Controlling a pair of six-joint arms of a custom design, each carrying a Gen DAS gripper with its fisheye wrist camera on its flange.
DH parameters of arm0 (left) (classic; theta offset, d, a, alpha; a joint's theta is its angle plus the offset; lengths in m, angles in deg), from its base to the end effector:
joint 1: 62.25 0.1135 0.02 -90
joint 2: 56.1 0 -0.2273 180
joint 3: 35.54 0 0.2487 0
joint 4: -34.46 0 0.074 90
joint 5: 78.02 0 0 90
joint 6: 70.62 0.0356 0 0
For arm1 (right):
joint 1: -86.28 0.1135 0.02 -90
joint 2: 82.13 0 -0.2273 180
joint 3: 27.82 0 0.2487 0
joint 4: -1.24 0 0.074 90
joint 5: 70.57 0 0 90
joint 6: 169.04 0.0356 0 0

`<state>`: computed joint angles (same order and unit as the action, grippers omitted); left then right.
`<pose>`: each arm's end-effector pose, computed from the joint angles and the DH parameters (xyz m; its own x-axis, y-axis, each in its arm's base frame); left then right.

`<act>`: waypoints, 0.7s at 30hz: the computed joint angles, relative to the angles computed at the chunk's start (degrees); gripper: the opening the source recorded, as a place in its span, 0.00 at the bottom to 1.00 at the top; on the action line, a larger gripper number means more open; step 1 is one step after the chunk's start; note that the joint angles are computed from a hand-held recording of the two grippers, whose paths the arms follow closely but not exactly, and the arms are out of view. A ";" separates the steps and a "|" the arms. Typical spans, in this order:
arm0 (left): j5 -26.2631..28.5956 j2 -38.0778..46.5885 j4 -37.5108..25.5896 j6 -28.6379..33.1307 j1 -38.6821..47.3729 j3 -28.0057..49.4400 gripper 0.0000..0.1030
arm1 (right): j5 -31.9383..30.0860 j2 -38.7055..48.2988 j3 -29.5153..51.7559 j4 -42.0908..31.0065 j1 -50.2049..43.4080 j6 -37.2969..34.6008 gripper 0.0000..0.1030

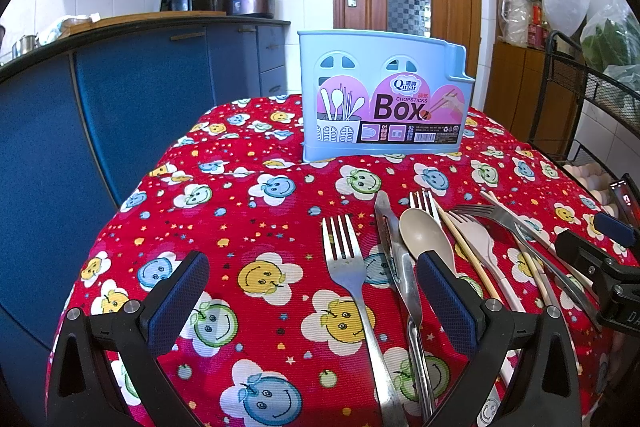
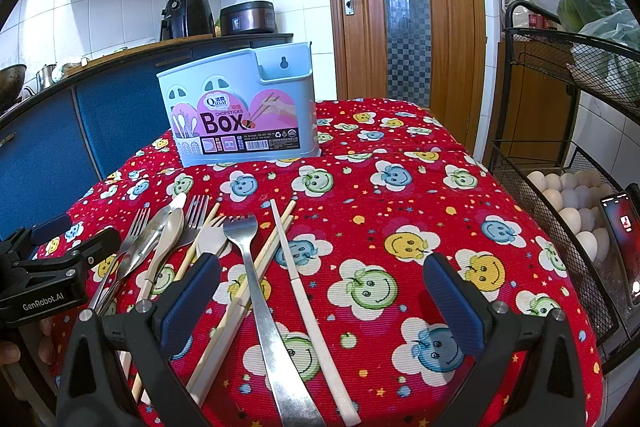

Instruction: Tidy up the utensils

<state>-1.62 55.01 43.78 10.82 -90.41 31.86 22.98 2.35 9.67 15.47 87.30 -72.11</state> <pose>0.3313 -0.1678 0.0924 -0.5352 0.1224 -0.8358 0.2103 0.9776 0.0085 0.2599 0.0024 0.0986 -0.5329 0.1110 -0.8388 0.0993 0.9927 0.0682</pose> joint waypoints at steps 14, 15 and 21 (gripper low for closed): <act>-0.03 -0.01 -0.03 0.02 -0.01 0.00 1.00 | -0.98 0.58 0.46 -0.20 -0.59 0.07 1.00; -0.03 -0.01 -0.03 0.02 -0.01 0.00 1.00 | -1.16 0.65 0.47 -0.10 -0.76 -0.11 1.00; -0.16 -0.01 -0.45 -0.08 -0.02 0.18 1.00 | -1.87 0.28 0.85 -1.61 -1.32 -0.06 1.00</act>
<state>-1.78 55.00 43.33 10.74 -90.42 32.03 21.12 2.63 10.52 13.86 85.99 -72.17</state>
